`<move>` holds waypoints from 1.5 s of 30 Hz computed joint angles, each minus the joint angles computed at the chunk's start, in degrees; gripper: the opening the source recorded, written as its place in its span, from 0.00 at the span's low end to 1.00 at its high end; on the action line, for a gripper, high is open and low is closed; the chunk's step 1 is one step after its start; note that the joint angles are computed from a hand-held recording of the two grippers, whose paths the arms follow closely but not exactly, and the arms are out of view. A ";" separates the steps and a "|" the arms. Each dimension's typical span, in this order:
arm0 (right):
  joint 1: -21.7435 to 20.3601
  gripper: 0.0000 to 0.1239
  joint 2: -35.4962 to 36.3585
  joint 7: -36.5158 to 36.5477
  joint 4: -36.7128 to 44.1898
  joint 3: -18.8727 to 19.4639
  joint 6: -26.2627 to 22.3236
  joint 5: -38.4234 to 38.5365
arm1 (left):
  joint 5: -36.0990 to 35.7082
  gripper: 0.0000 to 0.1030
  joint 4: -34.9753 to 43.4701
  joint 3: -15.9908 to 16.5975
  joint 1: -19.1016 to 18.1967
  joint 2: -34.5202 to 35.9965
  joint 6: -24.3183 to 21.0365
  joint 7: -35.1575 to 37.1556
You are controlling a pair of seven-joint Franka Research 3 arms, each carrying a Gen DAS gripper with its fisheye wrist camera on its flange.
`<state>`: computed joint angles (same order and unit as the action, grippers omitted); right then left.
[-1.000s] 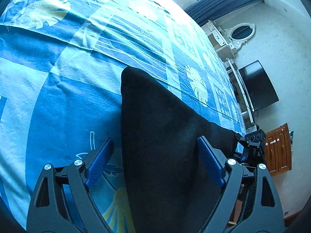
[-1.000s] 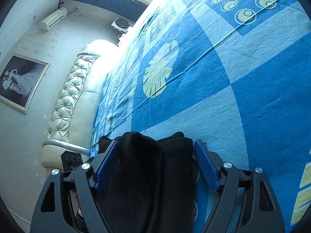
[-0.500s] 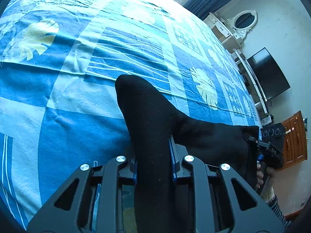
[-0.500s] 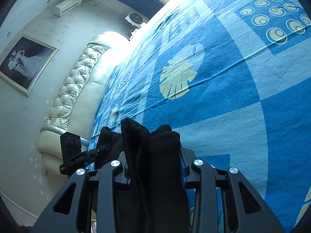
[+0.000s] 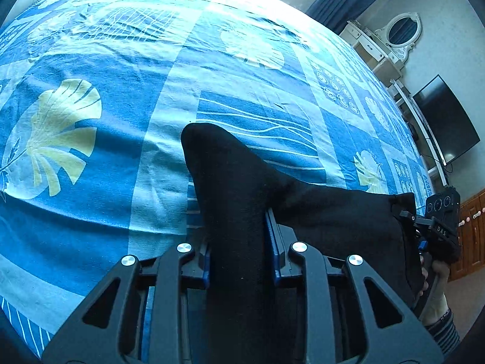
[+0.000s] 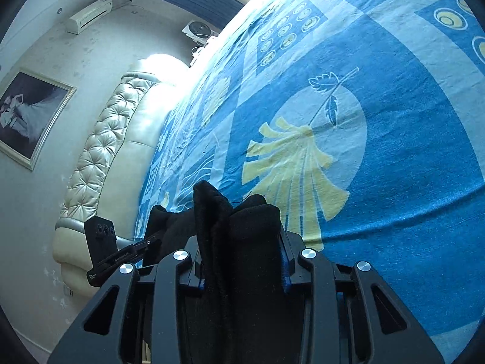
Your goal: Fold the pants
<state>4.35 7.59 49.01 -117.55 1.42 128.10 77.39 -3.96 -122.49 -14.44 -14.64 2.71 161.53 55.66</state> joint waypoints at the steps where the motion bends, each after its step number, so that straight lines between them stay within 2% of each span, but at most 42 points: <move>1: -0.29 0.28 0.14 -0.77 -0.18 -0.08 -0.72 1.00 | 1.50 0.28 -0.40 0.12 -0.15 -0.08 0.63 -0.93; 5: -0.32 0.28 0.00 -1.58 -0.46 -0.09 -0.89 1.54 | 8.08 0.32 -1.11 0.61 -0.55 -0.07 1.77 -5.54; 14: -0.59 0.27 -0.17 -3.88 -1.55 -0.30 -1.27 3.57 | 8.00 0.37 -3.13 0.45 -0.23 -0.51 4.92 -6.59; 33: -0.29 0.27 -0.07 -3.91 -1.27 -0.12 -0.70 4.00 | 8.17 0.38 -3.29 0.39 -0.20 -0.54 5.10 -6.67; 34: -0.26 0.27 -0.06 -3.86 -1.27 -0.12 -0.58 3.91 | 8.80 0.39 -3.27 0.48 -0.23 -0.55 4.99 -7.18; 36: -0.25 0.27 0.07 -3.61 -1.08 -0.09 -0.60 3.86 | 12.39 0.50 -3.01 0.89 -0.42 -0.86 4.06 -10.38; 37: -0.29 0.28 0.14 -3.19 -0.92 -0.11 -0.77 3.78 | 13.39 0.51 -3.14 0.97 -0.40 -1.17 4.06 -11.26; 40: -0.53 0.37 -0.26 -0.84 -0.54 -0.24 -1.96 3.15 | 7.85 0.63 -5.42 0.65 -0.25 -3.06 6.10 -7.68; 41: -0.61 0.39 -0.81 0.06 -0.72 -0.35 -2.41 2.70 | 4.46 0.69 -6.74 0.64 -0.51 -4.11 6.90 -5.67; 43: -0.75 0.49 -2.70 0.60 -2.19 -0.68 -2.80 2.69 | -7.20 0.75 -10.19 1.45 -2.64 -6.66 9.11 2.16; 45: -0.75 0.53 -5.48 0.36 -4.92 -1.28 -2.49 2.81 | -18.23 0.76 -13.94 3.49 -6.44 -9.75 10.58 9.11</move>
<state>3.59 2.11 49.37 -122.48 0.14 125.60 80.20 -22.20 -136.43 -10.95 -21.08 -7.04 172.10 64.77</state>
